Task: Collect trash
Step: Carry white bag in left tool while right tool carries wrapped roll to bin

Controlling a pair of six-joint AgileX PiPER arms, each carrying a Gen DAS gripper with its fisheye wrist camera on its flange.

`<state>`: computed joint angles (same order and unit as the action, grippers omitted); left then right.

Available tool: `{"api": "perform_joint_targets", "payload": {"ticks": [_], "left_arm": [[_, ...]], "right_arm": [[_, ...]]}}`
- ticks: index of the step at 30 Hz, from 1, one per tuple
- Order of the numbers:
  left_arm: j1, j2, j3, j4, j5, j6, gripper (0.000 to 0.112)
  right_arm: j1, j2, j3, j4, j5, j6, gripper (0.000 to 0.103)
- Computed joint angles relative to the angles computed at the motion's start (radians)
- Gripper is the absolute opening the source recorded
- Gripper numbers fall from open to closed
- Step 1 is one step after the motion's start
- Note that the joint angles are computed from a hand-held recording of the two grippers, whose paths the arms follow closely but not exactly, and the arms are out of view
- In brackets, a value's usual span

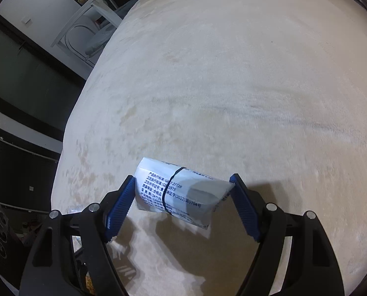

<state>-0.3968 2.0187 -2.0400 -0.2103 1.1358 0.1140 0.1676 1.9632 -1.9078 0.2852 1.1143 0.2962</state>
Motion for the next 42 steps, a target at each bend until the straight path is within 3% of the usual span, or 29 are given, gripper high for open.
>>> {"api": "perform_joint_targets", "payload": {"ticks": [7, 22, 34, 42], "left_arm": [[-0.013, -0.123, 0.156, -0.003, -0.036, -0.006, 0.048], [-0.115, -0.452, 0.546, 0.022, -0.134, -0.064, 0.048], [-0.237, -0.682, 0.746, 0.102, -0.159, -0.177, 0.048], [-0.312, -0.788, 0.859, 0.151, -0.160, -0.257, 0.048]], "right_arm": [[0.029, -0.204, 0.240, 0.000, -0.054, -0.001, 0.077], [0.144, -0.618, 0.619, -0.062, -0.090, 0.112, 0.077], [0.397, -0.878, 0.825, -0.217, -0.085, 0.390, 0.077], [0.580, -0.948, 0.888, -0.332, -0.061, 0.549, 0.077]]}}
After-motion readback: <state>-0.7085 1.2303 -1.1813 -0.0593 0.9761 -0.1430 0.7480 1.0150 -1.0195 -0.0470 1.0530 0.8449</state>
